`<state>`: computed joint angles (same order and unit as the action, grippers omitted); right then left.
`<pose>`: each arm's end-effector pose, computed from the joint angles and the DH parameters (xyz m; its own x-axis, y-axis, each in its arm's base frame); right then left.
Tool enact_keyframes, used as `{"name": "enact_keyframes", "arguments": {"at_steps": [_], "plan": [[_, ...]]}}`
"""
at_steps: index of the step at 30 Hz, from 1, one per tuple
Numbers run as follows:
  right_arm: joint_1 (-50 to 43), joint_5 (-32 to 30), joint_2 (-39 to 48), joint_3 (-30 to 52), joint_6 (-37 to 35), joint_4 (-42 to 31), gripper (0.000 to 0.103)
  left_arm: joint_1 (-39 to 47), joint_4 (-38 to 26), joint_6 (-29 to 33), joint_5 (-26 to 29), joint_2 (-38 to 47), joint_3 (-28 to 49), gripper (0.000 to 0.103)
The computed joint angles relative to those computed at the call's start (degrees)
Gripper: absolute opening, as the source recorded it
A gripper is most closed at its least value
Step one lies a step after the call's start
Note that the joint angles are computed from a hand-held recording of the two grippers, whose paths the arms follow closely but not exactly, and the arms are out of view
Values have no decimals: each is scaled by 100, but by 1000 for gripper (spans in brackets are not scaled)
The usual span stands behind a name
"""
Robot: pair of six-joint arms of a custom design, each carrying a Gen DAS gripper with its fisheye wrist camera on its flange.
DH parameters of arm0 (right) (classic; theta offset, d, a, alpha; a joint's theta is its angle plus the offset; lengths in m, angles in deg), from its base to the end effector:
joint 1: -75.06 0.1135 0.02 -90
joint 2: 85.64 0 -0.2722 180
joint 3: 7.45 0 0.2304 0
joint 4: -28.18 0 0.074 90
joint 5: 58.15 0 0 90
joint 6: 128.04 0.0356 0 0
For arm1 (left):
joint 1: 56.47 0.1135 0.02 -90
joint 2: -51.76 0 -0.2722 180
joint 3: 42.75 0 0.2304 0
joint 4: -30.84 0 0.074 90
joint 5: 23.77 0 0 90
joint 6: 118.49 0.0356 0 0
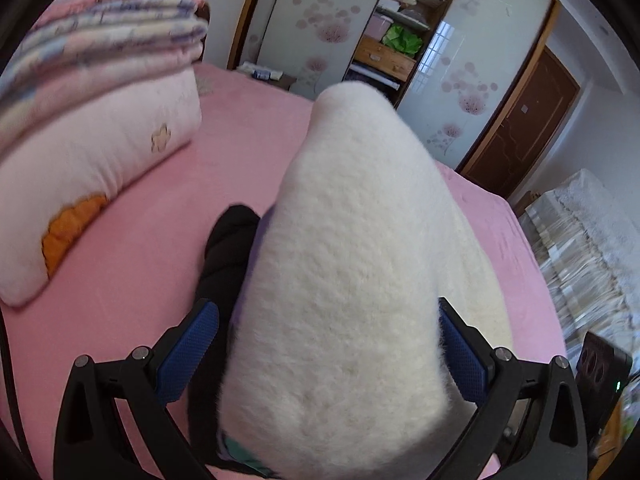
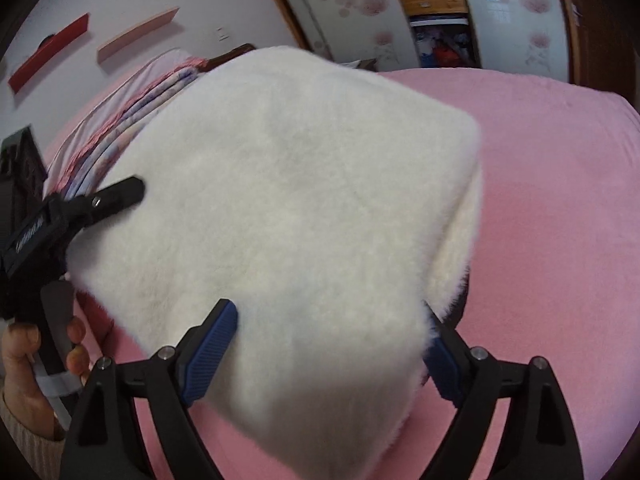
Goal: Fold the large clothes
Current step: 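Carry the bundle with both grippers onto the stack of dark clothes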
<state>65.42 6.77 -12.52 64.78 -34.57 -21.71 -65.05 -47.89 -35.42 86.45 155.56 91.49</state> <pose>0.2377 -0.0251 0.2881 -0.7692 0.1863 -0.6113 -0.0661 0.9282 0.3661 0.3492 -0.0651 0.4144 -0.7771 0.0027 -0.6294 0.2756 0.9005 -0.3364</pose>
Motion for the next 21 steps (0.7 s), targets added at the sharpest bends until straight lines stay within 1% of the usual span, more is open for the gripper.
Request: {"name": "enact_keyframes", "arguments": {"at_steps": [2,3,5,8,10,13,15,16,19,21], "plan": [[271,30,-219,-4,-114,-260,71,116,-72,111,192,-63,-177,97],[375,0,-302,7,-141,-382,69,167,30,172,167,-224,-430,97],[551,-89,-475,7,-117,-564,62,382,162,268,328,-512,-875,97],[823,-173,-772,-64,31,-716,56,813,218,390,591,-808,-1363,97],[1170,23,-922,-109,101,-761,54,1026,272,496,682,-980,-1669,97],[1786,740,-1079,-210,251,-709,53,1174,329,641,685,-1146,-1940,98],[2025,1133,-1122,-201,423,-668,53,1187,327,659,632,-1186,-1969,98],[2133,1346,-1164,-176,489,-666,55,1140,314,634,582,-1182,-1932,98],[2328,1813,-1126,9,494,-813,55,987,284,620,376,-1191,-1840,98],[2296,1866,-1064,109,456,-907,57,888,276,622,231,-1157,-1757,98]]}}
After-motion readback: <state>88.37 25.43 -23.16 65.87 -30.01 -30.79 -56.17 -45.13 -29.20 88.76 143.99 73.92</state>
